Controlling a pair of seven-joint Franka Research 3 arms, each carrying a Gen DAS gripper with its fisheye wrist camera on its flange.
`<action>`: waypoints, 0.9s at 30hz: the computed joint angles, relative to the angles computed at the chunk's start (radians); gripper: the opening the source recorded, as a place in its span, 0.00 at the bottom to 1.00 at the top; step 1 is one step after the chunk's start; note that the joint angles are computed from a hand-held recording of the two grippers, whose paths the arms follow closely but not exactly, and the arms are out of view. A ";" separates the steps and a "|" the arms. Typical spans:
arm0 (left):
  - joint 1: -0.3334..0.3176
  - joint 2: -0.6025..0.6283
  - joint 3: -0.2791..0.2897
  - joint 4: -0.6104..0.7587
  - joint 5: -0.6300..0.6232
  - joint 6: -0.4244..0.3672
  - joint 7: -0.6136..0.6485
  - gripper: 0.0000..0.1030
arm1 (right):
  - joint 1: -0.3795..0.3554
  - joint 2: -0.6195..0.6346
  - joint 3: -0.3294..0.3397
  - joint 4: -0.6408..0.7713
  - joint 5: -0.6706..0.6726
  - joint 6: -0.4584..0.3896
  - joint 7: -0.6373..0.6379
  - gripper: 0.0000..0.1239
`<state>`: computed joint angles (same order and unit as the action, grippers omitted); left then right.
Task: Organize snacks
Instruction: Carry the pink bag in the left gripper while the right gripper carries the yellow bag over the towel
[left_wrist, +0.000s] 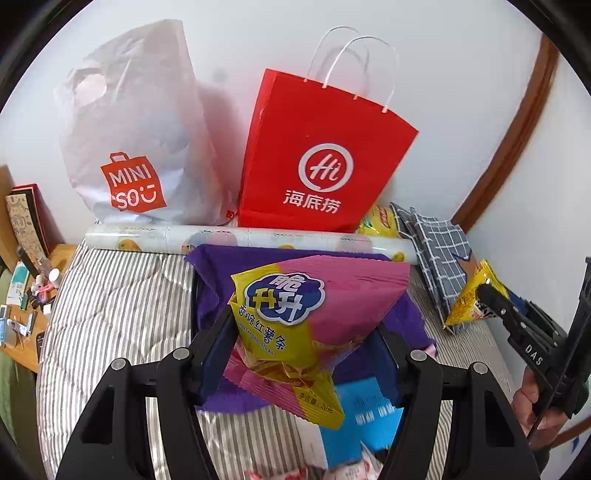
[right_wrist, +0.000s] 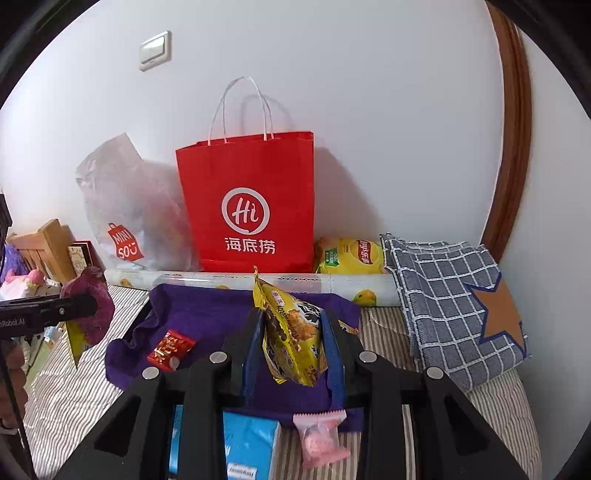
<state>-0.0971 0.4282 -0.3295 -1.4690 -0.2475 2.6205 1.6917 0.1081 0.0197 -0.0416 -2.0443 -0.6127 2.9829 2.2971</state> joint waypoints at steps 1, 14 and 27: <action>-0.006 0.018 0.006 0.023 0.008 -0.009 -0.013 0.64 | -0.001 0.014 0.000 0.009 0.015 0.000 -0.014 0.24; -0.070 0.285 0.007 0.341 0.087 -0.160 -0.063 0.64 | 0.055 0.211 -0.052 0.118 0.344 -0.006 -0.319 0.24; -0.110 0.338 0.026 0.364 0.153 -0.131 -0.084 0.64 | 0.076 0.264 -0.050 0.139 0.595 -0.025 -0.548 0.26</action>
<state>-0.2074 0.7659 -0.3039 -1.1046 -0.0946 2.4893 1.6082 0.1840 0.2842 -0.0912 -1.9057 -0.0174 2.9576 1.7495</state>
